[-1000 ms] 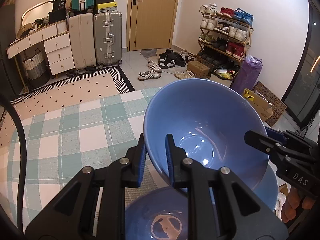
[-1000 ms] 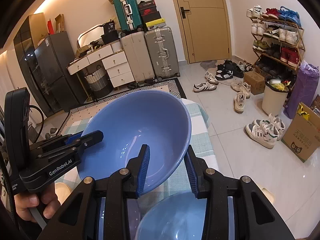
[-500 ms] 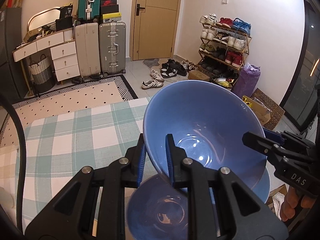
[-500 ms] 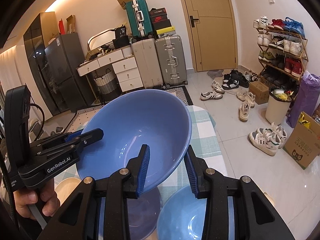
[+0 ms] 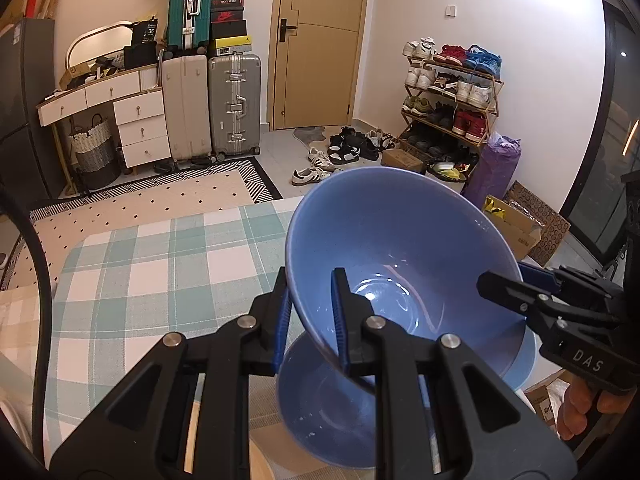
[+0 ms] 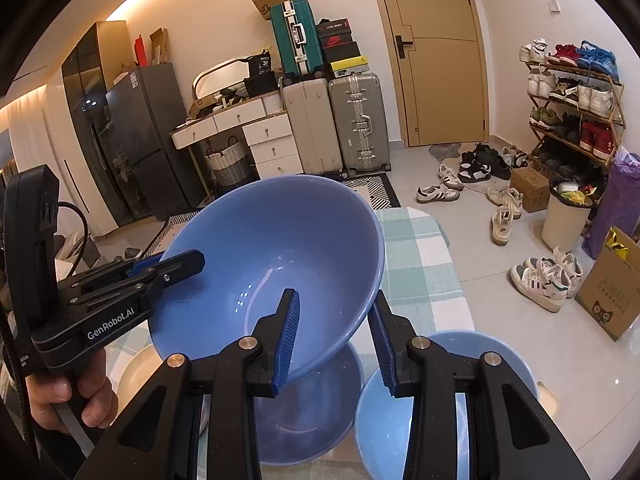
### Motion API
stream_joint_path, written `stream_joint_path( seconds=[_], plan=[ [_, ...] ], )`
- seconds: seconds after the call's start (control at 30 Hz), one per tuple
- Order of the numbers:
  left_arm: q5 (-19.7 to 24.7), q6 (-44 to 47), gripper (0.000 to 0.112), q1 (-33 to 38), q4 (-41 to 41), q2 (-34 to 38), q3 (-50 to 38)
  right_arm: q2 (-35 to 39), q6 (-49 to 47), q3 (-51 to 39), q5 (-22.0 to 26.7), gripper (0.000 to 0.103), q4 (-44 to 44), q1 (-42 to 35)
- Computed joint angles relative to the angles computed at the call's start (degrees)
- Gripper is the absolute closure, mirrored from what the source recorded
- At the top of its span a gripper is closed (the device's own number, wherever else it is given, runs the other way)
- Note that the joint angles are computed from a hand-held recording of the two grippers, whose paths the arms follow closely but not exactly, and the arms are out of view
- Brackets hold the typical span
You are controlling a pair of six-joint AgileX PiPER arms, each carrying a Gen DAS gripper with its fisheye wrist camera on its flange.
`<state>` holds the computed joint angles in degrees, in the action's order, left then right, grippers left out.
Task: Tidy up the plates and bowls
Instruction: 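Lift the blue bowl with both grippers toward another blue bowl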
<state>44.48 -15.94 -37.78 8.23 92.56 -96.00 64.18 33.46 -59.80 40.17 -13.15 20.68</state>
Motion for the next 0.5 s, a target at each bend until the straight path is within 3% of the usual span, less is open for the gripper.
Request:
stream_joint_path(
  seconds=[0.2,0.5],
  plan=[
    [-1.28,-1.46,0.097,-1.14,1.83,-10.38,11.7,-1.57,5.44,2.63,0.11,0.066,-3.19,3.84],
    [-2.34,-9.28,0.097,-5.6,7.25,-18.11,22.66,-3.66,9.15,7.71,-1.67,0.066,-4.57,6.41]
  ],
)
